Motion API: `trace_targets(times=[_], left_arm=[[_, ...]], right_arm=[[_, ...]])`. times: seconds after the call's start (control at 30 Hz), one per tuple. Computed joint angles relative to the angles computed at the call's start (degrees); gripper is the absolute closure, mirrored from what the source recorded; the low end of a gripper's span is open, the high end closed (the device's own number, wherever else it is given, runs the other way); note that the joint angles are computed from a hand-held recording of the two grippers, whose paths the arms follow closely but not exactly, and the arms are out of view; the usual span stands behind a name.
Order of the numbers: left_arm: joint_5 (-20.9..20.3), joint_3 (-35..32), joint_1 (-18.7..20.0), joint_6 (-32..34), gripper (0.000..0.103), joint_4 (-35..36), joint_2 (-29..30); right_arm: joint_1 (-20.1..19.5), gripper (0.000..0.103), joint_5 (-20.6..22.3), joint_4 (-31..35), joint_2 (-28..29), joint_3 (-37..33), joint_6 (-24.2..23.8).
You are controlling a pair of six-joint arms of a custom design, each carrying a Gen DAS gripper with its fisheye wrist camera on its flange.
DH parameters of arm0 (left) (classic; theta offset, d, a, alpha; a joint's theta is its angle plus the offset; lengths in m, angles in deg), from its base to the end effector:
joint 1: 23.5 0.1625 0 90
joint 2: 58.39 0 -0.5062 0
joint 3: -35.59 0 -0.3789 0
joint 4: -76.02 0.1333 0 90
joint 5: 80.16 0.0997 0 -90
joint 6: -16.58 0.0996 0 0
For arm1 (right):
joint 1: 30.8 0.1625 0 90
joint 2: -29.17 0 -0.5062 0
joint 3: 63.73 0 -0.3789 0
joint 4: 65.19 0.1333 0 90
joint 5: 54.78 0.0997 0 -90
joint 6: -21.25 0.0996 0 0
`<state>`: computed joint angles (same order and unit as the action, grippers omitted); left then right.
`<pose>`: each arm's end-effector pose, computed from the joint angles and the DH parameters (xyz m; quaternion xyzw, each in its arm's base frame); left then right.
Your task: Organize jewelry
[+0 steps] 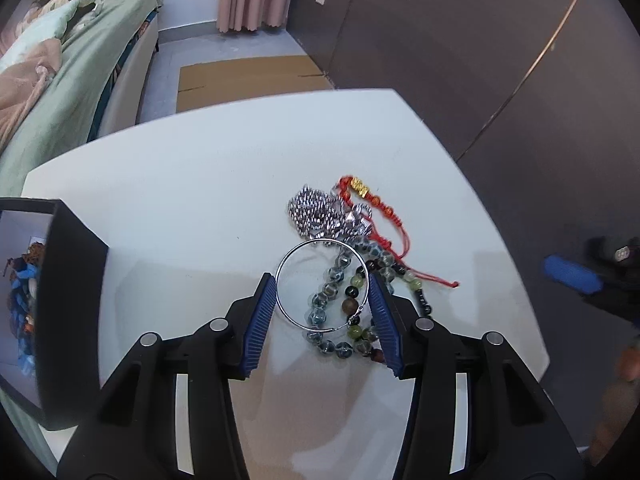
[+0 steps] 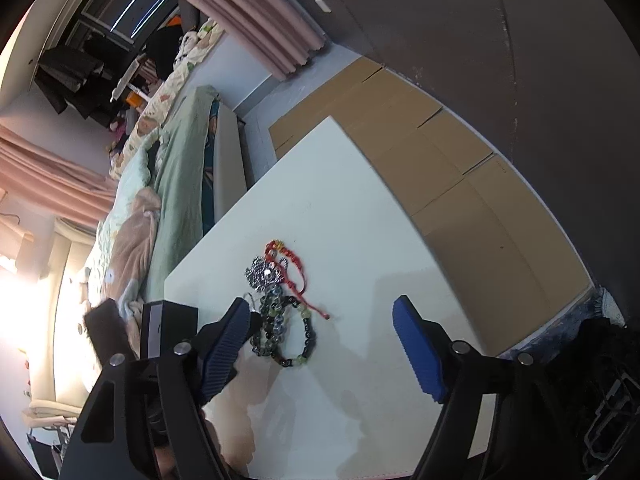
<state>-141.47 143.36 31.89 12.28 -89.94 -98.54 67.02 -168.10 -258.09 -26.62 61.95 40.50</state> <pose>-0.2159 -0.6317 0.0665 0.2352 0.9374 -0.1487 0.2095 0.1676 -0.5304 0.2029 -0.1506 -0.9286 0.3159 0.1233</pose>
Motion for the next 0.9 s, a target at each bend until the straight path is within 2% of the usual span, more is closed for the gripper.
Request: trace_targets(times=[0.03, 0.2, 0.4, 0.77, 0.87, 0.9], left_arm=[[-0.41, 0.16, 0.1, -0.08, 0.055, -0.21, -0.49], [-0.98, 0.38, 0.47, -0.18, 0.055, -0.8, -1.94], [-1.61, 0.78, 0.87, -0.06, 0.055, -1.17, -3.62], [-2.97, 2.38, 1.81, 0.23, 0.055, -1.81, -7.66], [-2.68, 2.86, 1.92, 0.24, 0.055, -2.17, -8.47], [-2.82, 3.03, 2.07, 0.22, 0.055, -2.14, -8.96]], right_arm=[[0.06, 0.035, 0.22, 0.38, 0.31, -0.3, -0.04], [0.23, 0.058, 2.02, 3.48, 2.53, -2.64, 0.0], [0.68, 0.074, 3.07, 6.7, 5.08, -5.31, -0.31], [1.2, 0.075, -0.37, 13.11, 10.01, -11.04, 1.64], [1.31, 0.078, -0.73, 13.3, 10.83, -11.99, 1.47], [1.32, 0.082, -0.98, 13.55, 11.16, -12.37, 1.48]])
